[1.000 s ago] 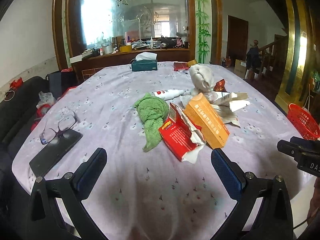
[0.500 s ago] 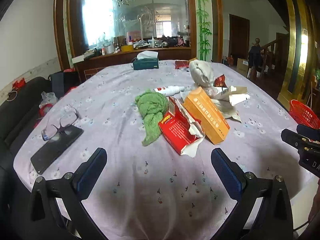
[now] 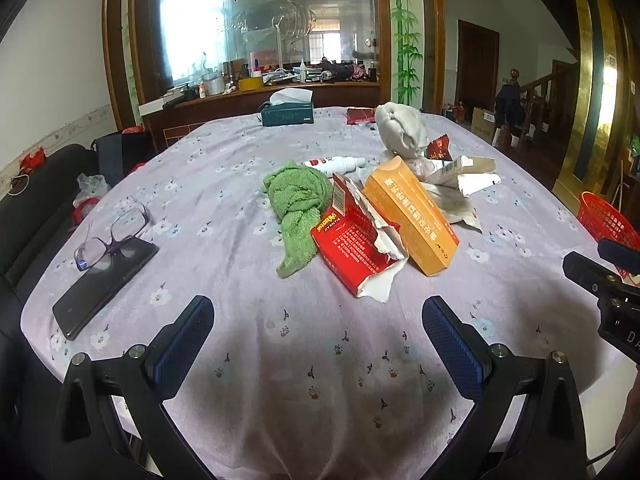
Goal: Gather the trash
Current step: 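Grasp the red box with the left tool while the right tool grasps the orange box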
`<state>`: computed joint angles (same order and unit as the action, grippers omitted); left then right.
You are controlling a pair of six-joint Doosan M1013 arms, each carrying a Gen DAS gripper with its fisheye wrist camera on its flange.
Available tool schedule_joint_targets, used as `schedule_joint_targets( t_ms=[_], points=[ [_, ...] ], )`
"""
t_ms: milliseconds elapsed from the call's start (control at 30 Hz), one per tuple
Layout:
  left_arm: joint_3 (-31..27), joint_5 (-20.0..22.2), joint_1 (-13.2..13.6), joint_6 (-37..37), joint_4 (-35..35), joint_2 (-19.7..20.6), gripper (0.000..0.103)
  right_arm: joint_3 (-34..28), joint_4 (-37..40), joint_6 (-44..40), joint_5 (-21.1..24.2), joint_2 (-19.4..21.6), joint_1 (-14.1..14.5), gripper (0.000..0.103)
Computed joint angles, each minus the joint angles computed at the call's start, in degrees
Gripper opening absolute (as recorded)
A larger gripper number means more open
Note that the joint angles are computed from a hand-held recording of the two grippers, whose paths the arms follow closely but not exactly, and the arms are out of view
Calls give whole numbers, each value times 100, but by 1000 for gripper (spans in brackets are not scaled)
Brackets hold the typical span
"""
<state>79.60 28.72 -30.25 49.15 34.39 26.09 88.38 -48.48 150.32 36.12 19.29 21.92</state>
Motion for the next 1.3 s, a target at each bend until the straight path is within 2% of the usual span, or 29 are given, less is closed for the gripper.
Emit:
schedule_joint_targets(
  t_ms=[633, 833, 933, 1000, 1067, 1167, 1300],
  points=[
    [3, -16, 7, -40, 27, 3, 103, -21, -72, -20, 73, 31, 36, 68],
    [-11, -6, 18, -2, -14, 7, 103, -12, 119, -169, -38, 18, -9, 68],
    [-168, 50, 98, 488, -684, 64, 103, -48, 935, -917, -419, -1, -157, 68],
    [-340, 109, 168, 987, -1299, 144, 103, -117, 2095, -1965, -762, 13, -335, 68],
    [-572, 290, 220, 1376, -1797, 263, 103, -247, 2846, -2685, -799, 82, -439, 68],
    [-882, 497, 271, 1898, -2407, 450, 103, -385, 2816, -2686, -714, 153, -475, 68],
    [-1253, 795, 255, 1972, -2500, 711, 103, -431, 2675, -2590, -678, 179, -467, 68]
  ],
)
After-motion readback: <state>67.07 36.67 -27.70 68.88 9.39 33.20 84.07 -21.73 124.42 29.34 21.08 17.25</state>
